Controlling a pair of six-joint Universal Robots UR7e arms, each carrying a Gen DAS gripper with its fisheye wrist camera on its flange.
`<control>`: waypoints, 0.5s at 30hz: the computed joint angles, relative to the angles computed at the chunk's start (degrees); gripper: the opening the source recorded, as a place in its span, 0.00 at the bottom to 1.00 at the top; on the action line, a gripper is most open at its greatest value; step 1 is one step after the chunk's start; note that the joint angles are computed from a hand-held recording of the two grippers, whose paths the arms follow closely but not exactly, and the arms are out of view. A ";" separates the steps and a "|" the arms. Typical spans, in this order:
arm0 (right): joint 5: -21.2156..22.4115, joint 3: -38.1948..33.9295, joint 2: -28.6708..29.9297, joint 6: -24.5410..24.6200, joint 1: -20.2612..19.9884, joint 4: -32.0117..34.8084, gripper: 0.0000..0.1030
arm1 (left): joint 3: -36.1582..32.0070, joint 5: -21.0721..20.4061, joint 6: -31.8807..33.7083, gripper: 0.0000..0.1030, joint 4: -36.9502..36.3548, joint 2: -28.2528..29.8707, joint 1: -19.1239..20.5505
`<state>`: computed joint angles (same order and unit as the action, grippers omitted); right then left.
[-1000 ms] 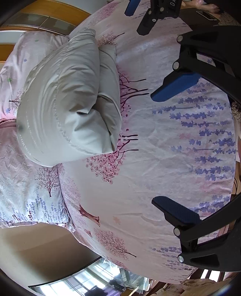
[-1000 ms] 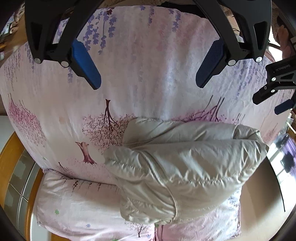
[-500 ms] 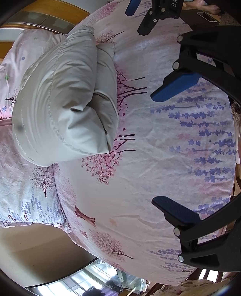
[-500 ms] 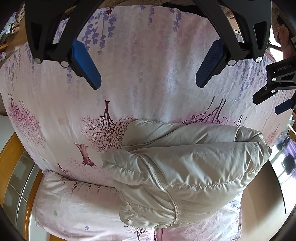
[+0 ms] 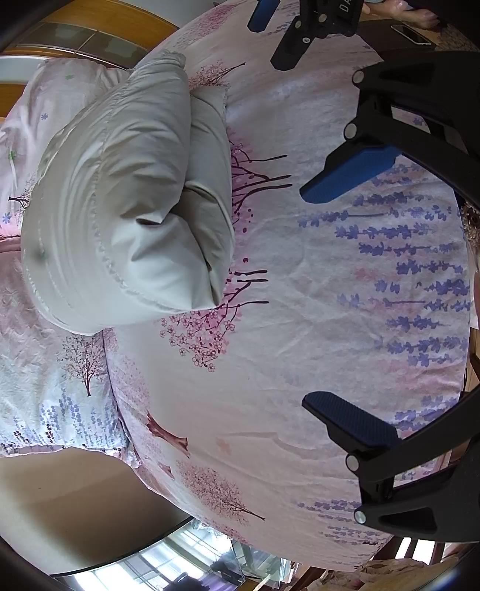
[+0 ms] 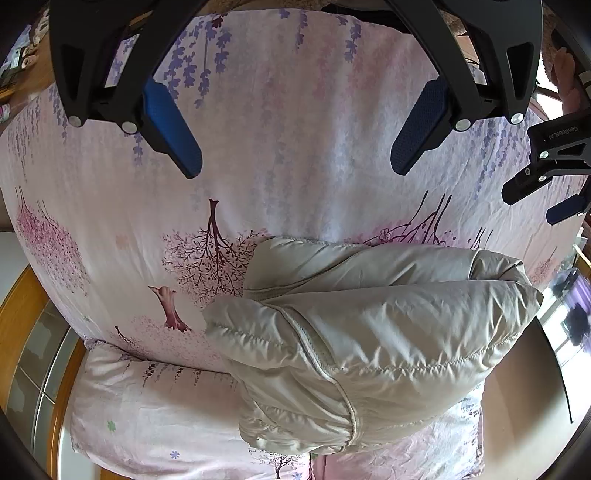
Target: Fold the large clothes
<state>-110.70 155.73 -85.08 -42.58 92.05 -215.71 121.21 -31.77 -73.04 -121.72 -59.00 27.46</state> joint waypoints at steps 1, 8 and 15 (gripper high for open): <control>-0.04 -0.01 0.03 0.06 0.06 -0.02 0.99 | 0.01 0.01 -0.06 0.98 0.05 -0.01 -0.01; -0.21 -0.05 0.31 0.15 0.19 -0.28 0.99 | 0.08 -0.04 0.13 0.98 -0.26 0.00 0.07; -0.21 -0.12 0.53 0.27 0.27 -0.30 0.99 | 0.14 -0.03 0.22 0.98 -0.57 0.07 0.26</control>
